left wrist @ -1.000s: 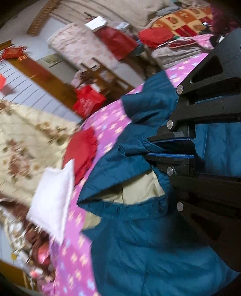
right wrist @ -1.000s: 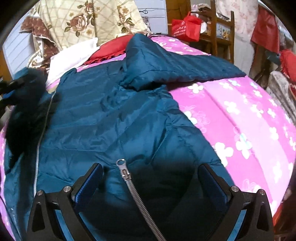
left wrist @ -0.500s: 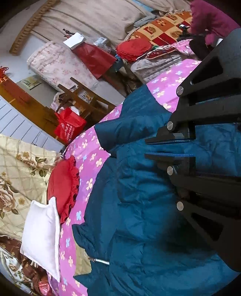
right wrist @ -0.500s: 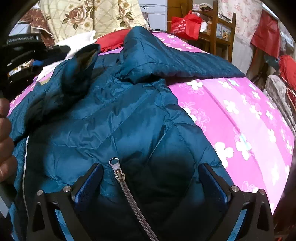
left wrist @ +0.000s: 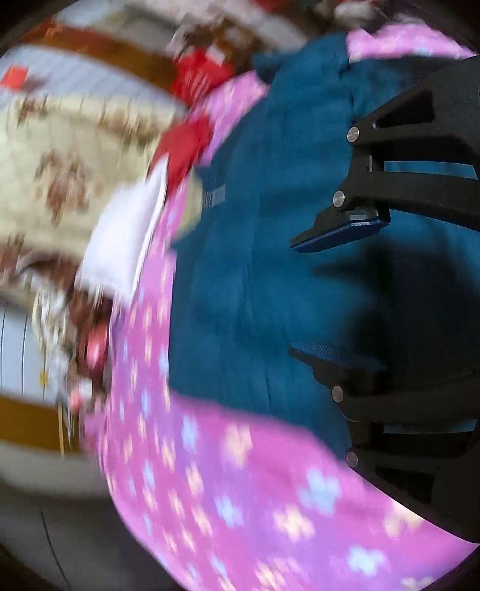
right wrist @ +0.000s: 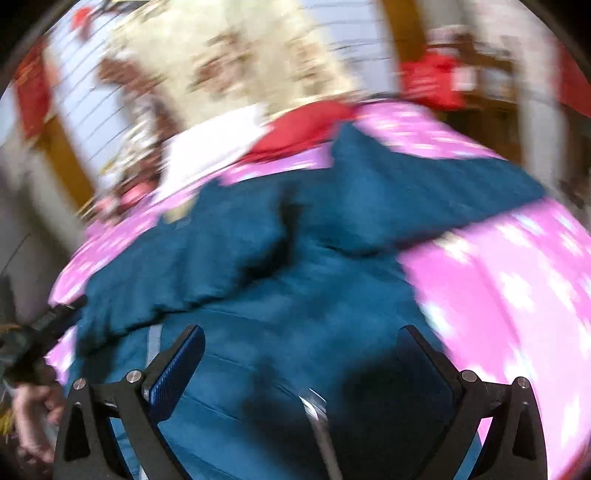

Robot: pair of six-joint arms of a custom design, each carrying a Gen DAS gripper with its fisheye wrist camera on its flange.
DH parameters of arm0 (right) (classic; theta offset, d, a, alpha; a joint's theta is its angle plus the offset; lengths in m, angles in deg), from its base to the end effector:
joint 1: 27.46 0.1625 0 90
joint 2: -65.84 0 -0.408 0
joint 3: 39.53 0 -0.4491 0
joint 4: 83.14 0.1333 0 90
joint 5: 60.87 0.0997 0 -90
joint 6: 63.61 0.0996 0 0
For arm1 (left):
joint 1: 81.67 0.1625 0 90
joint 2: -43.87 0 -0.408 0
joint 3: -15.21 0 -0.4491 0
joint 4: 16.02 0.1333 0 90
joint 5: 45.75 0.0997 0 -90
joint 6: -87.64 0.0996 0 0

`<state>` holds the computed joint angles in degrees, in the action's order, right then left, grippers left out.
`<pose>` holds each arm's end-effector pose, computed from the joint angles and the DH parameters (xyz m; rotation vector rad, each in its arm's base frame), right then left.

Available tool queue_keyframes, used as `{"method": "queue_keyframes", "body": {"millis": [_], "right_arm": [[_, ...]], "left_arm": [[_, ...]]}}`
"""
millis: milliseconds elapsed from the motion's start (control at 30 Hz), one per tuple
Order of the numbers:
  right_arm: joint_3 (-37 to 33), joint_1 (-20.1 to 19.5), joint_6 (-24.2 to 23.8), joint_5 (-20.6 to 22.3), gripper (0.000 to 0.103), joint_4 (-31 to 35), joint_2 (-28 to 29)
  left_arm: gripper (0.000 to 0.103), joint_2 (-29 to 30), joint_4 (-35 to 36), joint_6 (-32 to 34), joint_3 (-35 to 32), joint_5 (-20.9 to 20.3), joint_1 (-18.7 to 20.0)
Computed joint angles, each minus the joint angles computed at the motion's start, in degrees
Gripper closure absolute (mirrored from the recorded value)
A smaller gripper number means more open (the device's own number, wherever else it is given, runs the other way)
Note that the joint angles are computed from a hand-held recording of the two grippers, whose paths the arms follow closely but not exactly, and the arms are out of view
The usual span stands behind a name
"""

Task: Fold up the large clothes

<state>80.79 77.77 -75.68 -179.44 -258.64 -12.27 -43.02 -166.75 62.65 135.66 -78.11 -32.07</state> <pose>0.2269 -0.5075 0.2647 0.3434 -2.4810 1.0060 -0.1646 -0.5289 0.3197 0.0053 2.2998 -1.1412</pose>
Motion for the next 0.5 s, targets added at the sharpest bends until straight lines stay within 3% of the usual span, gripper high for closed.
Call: {"method": "queue_keyframes", "body": {"millis": [100, 167, 267, 300, 367, 400, 500], "right_arm": [[-6.73, -3.01, -4.16, 10.25, 0.000, 3.18, 3.95], [-11.19, -4.49, -4.45, 10.90, 0.000, 5.96, 7.70], [-14.59, -7.12, -3.20, 15.03, 0.008, 9.95, 10.90], [-15.10, -7.92, -2.17, 17.14, 0.014, 11.63, 11.50], [-15.54, -8.78, -1.87, 19.73, 0.045, 14.33, 12.13], [-15.35, -8.67, -1.81, 18.72, 0.074, 13.55, 12.39], [-13.78, -9.16, -1.81, 18.51, 0.090, 10.77, 10.87]], "left_arm": [[0.053, -3.73, -3.71, -0.66, 5.67, 6.27, -0.87], [0.051, -4.54, -10.42, 1.69, 9.22, 10.30, -1.19], [0.050, -6.94, -7.76, -4.82, 10.67, 11.52, -0.36], [0.049, -7.97, -6.17, -7.38, 10.79, 10.98, 0.40], [0.049, -9.45, -0.41, -13.35, 10.05, 8.94, 2.00], [0.049, -10.09, 0.89, -15.32, 9.71, 7.15, 3.08], [0.049, -10.17, 1.01, -16.51, 9.32, 5.88, 3.63]]}}
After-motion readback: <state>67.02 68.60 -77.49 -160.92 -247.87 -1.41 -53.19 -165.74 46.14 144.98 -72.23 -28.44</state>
